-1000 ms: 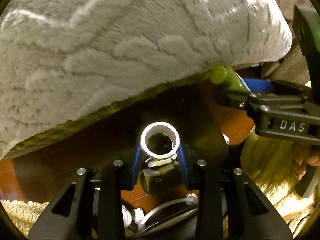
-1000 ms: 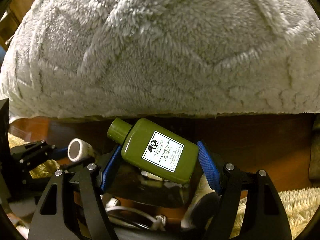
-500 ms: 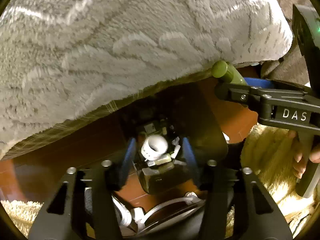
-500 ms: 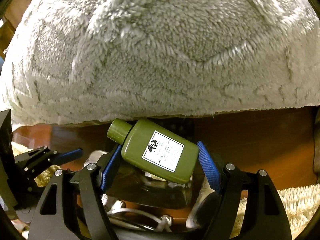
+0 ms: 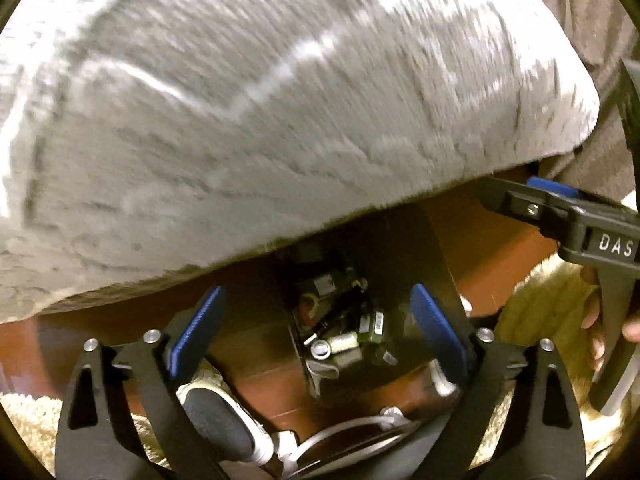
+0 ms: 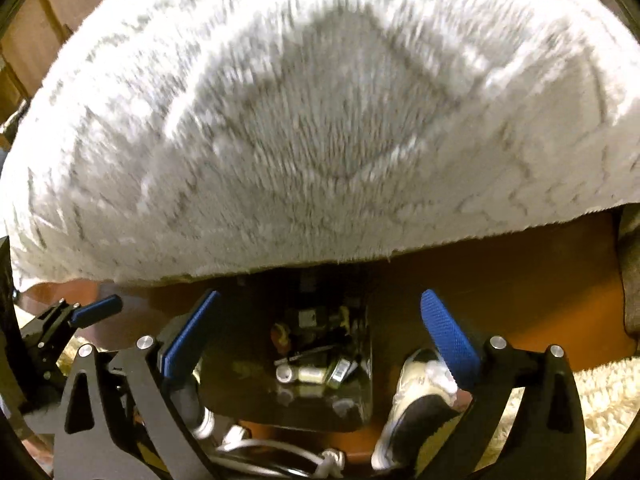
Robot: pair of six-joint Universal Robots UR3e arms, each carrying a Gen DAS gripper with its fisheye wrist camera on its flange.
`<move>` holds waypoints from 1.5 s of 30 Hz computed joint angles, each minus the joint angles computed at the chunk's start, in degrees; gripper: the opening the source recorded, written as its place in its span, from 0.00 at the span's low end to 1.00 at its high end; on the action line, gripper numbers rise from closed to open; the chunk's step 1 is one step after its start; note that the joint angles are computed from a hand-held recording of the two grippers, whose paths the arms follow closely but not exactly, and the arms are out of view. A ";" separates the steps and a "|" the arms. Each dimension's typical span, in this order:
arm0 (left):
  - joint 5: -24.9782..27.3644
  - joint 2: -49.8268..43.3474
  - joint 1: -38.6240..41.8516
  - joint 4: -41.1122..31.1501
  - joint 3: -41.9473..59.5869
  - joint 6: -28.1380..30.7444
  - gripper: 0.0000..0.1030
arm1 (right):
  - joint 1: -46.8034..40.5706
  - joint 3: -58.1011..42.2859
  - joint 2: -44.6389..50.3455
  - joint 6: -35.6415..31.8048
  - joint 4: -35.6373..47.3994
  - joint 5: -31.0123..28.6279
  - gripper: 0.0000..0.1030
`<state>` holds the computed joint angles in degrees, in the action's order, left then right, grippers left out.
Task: Collect trash
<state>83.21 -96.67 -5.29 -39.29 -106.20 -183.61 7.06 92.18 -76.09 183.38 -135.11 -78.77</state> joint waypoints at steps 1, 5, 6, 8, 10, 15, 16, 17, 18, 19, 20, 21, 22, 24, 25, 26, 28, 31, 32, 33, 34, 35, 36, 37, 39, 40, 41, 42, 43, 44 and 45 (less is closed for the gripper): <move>0.43 0.37 -0.28 0.12 0.08 -0.70 0.90 | -0.24 0.42 -0.61 0.10 -0.51 -0.17 0.97; 0.87 5.42 0.79 0.50 -0.79 -2.35 0.92 | -0.30 1.04 -3.78 1.52 -1.52 -2.49 0.97; 1.88 6.37 0.47 0.35 -0.39 -2.85 0.92 | -0.25 1.00 -5.05 1.84 -1.54 -3.16 0.97; 3.04 9.32 0.32 0.09 0.41 -3.39 0.92 | 1.03 -0.71 -6.12 3.35 -1.15 -4.94 0.97; 4.39 12.01 -0.78 0.46 0.78 -4.73 0.92 | 1.72 -1.99 -8.38 3.98 -0.73 -6.36 0.97; 10.42 17.75 -2.50 -1.46 4.86 -5.87 0.92 | 4.33 -6.26 -14.05 3.14 -0.28 -10.65 0.97; 11.45 18.93 -2.74 -1.75 5.82 -5.95 0.92 | 4.63 -6.89 -15.11 2.60 -0.18 -11.27 0.97; 12.46 19.95 -3.12 -1.92 6.95 -5.91 0.92 | 5.11 -7.68 -15.89 2.09 -0.12 -12.34 0.97; 13.45 20.72 -3.52 -1.79 7.69 -5.75 0.92 | 5.89 -8.66 -16.75 1.74 -0.28 -14.09 0.97; 15.39 21.54 -4.43 -1.24 8.70 -5.38 0.92 | 6.13 -9.38 -17.58 1.58 -0.43 -15.03 0.97; 16.40 21.89 -4.79 -1.12 9.44 -4.99 0.92 | 5.91 -10.14 -18.47 1.50 -0.42 -15.37 0.97; 17.83 22.14 -5.54 -0.91 10.18 -4.73 0.92 | 5.92 -10.68 -18.90 1.55 -0.39 -15.69 0.97; 19.41 22.22 -6.32 -0.31 10.84 -4.41 0.92 | 5.91 -11.12 -19.51 1.46 -0.31 -16.13 0.97; 22.88 22.28 -8.02 1.57 11.28 -4.18 0.92 | 6.81 -12.50 -19.73 0.93 -0.45 -18.25 0.97; 26.02 21.90 -9.44 2.65 11.91 -4.03 0.92 | 6.84 -13.17 -19.79 0.57 -0.59 -18.91 0.97; 27.27 22.10 -9.80 2.64 12.51 -3.62 0.92 | 8.19 -13.54 -19.59 0.83 -1.24 -20.84 0.97; 29.85 22.49 -10.85 2.97 13.44 -2.77 0.92 | 9.25 -13.20 -19.86 0.86 -2.86 -22.80 0.97; 31.53 22.93 -11.30 3.48 14.24 -2.17 0.92 | 9.13 -13.77 -20.62 0.79 -3.24 -23.10 0.97; 31.74 23.21 -11.20 3.57 14.43 -1.96 0.92 | 9.06 -13.62 -20.79 0.71 -3.68 -23.10 0.97; 32.10 23.41 -11.25 4.24 14.14 -1.80 0.92 | 9.20 -13.52 -21.14 0.59 -4.14 -23.39 0.97; 32.66 23.41 -11.55 4.47 14.49 -1.73 0.92 | 9.55 -13.08 -21.31 0.66 -4.74 -23.78 0.97; 33.05 23.38 -11.75 4.59 14.92 -1.71 0.92 | 9.67 -13.13 -21.47 0.65 -4.92 -23.90 0.97; 33.53 23.39 -12.01 4.73 15.28 -1.73 0.92 | 9.58 -13.28 -21.67 0.70 -4.97 -23.63 0.97; 34.14 23.64 -12.39 4.52 15.48 -1.83 0.92 | 9.42 -13.39 -21.91 0.77 -4.99 -23.24 0.97; 34.86 23.67 -12.70 4.94 15.66 -2.07 0.92 | 9.86 -13.57 -22.08 0.88 -5.33 -23.72 0.97; 34.96 23.85 -12.70 5.16 15.60 -2.24 0.92 | 9.97 -13.60 -22.15 0.78 -5.54 -23.84 0.97; 34.95 24.13 -12.62 5.25 15.48 -2.39 0.92 | 10.31 -13.74 -22.09 0.80 -5.59 -24.17 0.97; 34.86 24.33 -12.54 5.14 15.48 -2.52 0.92 | 10.61 -13.95 -22.02 0.75 -5.53 -24.35 0.97; 34.39 24.62 -12.09 5.15 15.28 -2.53 0.92 | 10.59 -13.93 -22.11 0.72 -5.62 -24.15 0.97; 34.01 24.92 -11.67 5.24 15.01 -2.64 0.92 | 10.62 -13.94 -22.12 0.82 -5.69 -24.10 0.97; 34.03 24.96 -11.59 5.39 14.88 -2.76 0.92 | 10.59 -14.02 -22.11 0.94 -5.72 -24.01 0.97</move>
<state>117.24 -71.71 -16.88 -33.90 -91.32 -186.38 17.64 78.16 -98.20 184.33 -140.83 -102.78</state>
